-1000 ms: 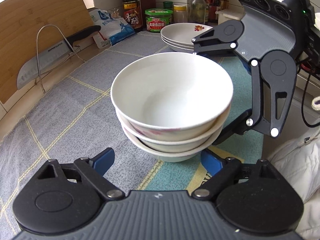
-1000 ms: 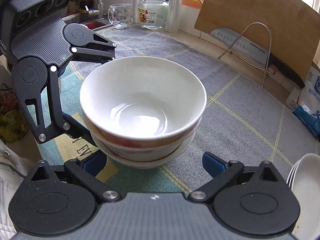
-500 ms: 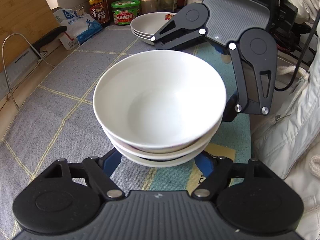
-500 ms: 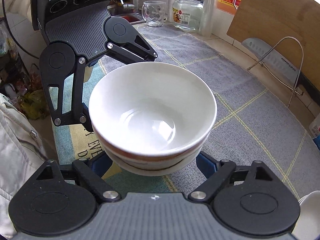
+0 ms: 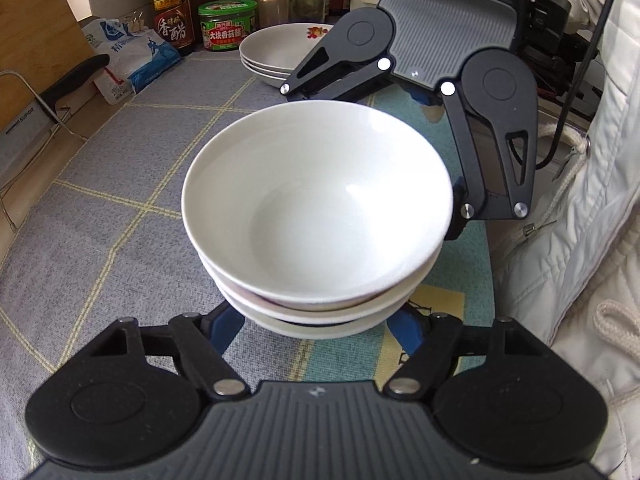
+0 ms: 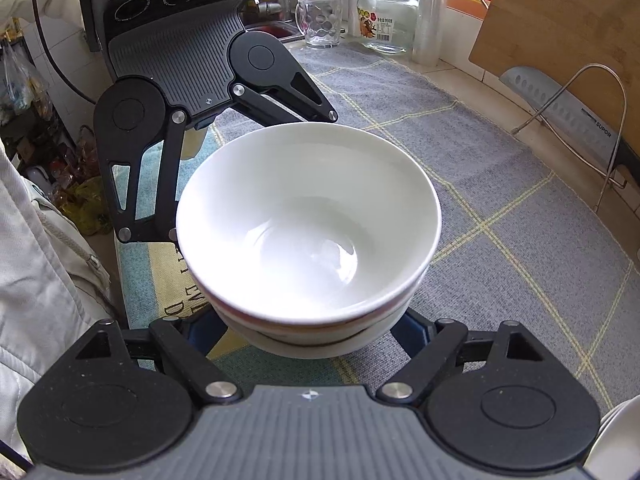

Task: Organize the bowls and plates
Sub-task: 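Lift the bowl stack with both grippers and carry it over the plate stack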

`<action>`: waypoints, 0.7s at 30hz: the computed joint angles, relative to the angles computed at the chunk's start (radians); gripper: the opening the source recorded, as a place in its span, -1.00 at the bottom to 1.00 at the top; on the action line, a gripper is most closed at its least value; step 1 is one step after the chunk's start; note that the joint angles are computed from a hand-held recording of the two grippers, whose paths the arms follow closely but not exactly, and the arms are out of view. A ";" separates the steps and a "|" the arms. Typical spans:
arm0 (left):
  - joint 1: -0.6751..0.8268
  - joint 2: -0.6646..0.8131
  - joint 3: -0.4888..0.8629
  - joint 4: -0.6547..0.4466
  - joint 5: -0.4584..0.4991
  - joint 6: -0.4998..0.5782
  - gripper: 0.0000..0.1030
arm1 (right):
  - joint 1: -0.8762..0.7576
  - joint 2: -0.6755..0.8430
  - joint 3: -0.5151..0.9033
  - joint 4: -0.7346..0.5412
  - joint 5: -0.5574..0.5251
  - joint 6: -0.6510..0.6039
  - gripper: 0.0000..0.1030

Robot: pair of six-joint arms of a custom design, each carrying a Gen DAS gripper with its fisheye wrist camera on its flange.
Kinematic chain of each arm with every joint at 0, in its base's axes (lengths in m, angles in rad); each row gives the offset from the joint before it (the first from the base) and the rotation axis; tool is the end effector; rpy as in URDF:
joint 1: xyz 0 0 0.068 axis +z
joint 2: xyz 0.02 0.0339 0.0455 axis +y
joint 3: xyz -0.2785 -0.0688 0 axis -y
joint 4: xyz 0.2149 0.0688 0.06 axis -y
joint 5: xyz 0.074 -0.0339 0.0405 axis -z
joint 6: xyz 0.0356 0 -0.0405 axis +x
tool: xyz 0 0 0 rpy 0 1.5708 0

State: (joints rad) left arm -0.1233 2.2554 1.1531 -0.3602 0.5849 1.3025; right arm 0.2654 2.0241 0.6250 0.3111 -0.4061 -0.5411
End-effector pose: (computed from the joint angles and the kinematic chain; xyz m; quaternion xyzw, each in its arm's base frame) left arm 0.3528 -0.0635 0.0615 0.6371 0.7131 -0.2105 0.2031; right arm 0.2736 0.0889 0.0679 -0.4175 0.8559 0.1618 0.2588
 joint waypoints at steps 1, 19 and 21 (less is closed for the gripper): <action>0.001 0.001 0.004 -0.006 0.001 0.002 0.49 | 0.000 0.000 0.002 -0.003 0.001 0.001 0.75; -0.103 -0.063 -0.033 0.079 -0.022 -0.124 0.49 | -0.064 -0.137 -0.074 -0.049 0.025 -0.067 0.74; -0.135 -0.076 -0.036 0.099 -0.027 -0.166 0.49 | -0.111 -0.164 -0.076 -0.086 0.005 -0.113 0.74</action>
State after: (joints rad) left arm -0.2580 2.1794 1.1166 -0.2608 0.5577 1.1369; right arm 0.1546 1.8599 0.5487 0.2255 -0.4015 -0.6539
